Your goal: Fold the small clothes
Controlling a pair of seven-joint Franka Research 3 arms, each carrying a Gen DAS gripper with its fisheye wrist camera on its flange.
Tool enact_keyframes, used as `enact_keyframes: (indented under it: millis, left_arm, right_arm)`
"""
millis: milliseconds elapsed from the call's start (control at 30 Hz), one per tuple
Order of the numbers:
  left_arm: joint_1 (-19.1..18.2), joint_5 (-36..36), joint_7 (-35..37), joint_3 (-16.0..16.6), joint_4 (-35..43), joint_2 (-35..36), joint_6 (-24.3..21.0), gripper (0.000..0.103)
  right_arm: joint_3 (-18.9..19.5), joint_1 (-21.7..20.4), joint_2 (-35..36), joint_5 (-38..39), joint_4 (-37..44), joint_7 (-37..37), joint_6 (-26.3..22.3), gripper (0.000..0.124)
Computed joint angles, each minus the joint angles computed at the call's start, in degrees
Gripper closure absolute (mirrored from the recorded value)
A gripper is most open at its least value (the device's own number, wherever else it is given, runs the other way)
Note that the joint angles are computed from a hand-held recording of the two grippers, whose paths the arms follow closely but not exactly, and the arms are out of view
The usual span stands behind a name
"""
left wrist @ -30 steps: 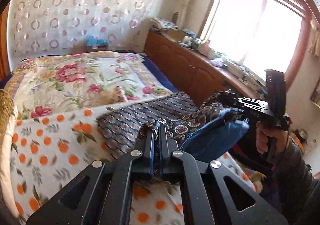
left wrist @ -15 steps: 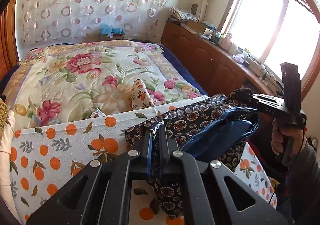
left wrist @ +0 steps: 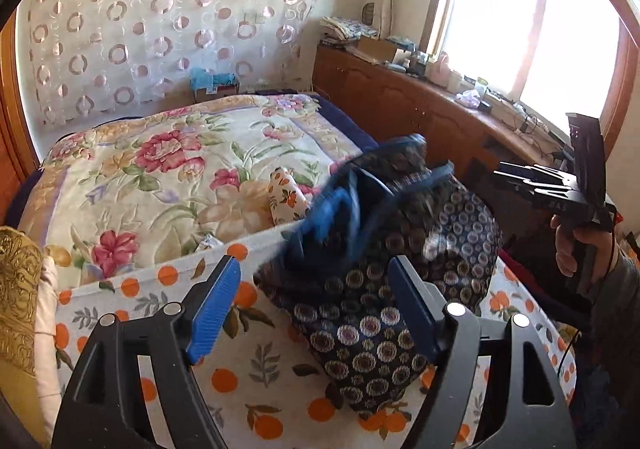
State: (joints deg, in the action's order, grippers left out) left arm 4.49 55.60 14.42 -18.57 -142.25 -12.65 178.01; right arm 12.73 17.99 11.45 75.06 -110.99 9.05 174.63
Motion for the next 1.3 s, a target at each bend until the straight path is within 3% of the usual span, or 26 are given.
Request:
enact_keyframes:
  millis: [200,267,333,367,467,533,567,633,700,800,867,900,1000,1067,1233,1300]
  left_arm:
    - [-4.51,-6.06,5.27,2.31,0.34,4.86,-3.00,0.026]
    - [-6.31,-8.51,7.53,3.66,0.85,6.49,-3.25,0.026]
    - [-7.21,-8.76,7.58,4.27,1.61,7.90,-3.74,0.026]
    - [-7.73,-9.09,7.65,4.64,1.86,8.49,-3.68,0.026]
    - [-8.91,-9.43,7.85,5.68,2.45,9.68,-3.41,0.026]
    - [-9.40,-8.82,7.23,6.16,2.88,10.16,-3.43,0.026]
    - [-9.55,-8.17,6.53,6.34,3.03,10.25,-3.53,0.026]
    - [-9.63,-6.42,4.56,6.64,3.12,10.11,-3.72,0.026]
    - [-9.45,-4.45,2.19,6.91,3.12,10.11,-3.63,0.026]
    - [-9.03,-3.88,-0.37,7.53,2.49,10.15,-1.32,0.026]
    - [-7.78,-0.87,-4.90,7.90,2.28,10.52,2.05,0.027]
    - [-7.42,0.06,-6.40,7.97,2.32,10.66,2.75,0.034]
    - [-7.51,-1.38,-6.19,8.22,2.44,11.13,2.86,0.037]
    - [-7.78,-2.67,-4.71,8.50,2.60,11.82,3.56,0.048]
    - [-8.91,-1.43,-4.68,8.95,4.26,12.75,1.74,0.050]
    - [-9.32,-0.02,-5.50,9.38,4.86,13.02,1.12,0.050]
  right_arm:
    - [-2.44,3.11,2.19,-18.62,-2.23,13.02,0.40,0.065]
    - [-8.06,8.21,3.98,-30.94,-1.68,25.07,2.10,0.066]
    - [-12.59,11.50,5.73,-37.71,-0.08,33.66,2.20,0.066]
    - [-12.92,11.28,6.16,-38.76,0.89,35.79,1.23,0.066]
    - [-8.67,6.58,6.92,-37.83,3.57,36.18,-2.87,0.068]
    - [-5.50,3.43,7.41,-37.38,5.07,34.61,-6.07,0.109]
    - [-4.21,2.11,7.96,-37.47,5.94,33.92,-7.50,0.118]
    - [-2.07,0.05,7.45,-36.94,4.30,32.40,-2.72,0.120]
    - [-0.53,-1.45,7.64,-35.35,3.75,33.86,0.87,0.120]
    - [4.35,-5.73,7.10,-32.37,2.83,30.86,1.71,0.120]
    - [2.29,-4.16,6.73,-34.21,2.35,33.53,0.58,0.110]
    - [1.26,-3.55,6.69,-35.09,2.47,35.14,-0.41,0.100]
    - [2.08,-5.54,7.99,-33.94,4.88,34.44,-4.99,0.076]
    - [1.72,-5.78,8.26,-33.69,6.21,34.33,-8.80,0.075]
    - [-1.93,-3.74,9.63,-37.75,9.52,37.91,-15.56,0.074]
    - [-2.62,-3.19,10.11,-39.30,10.31,38.59,-15.68,0.074]
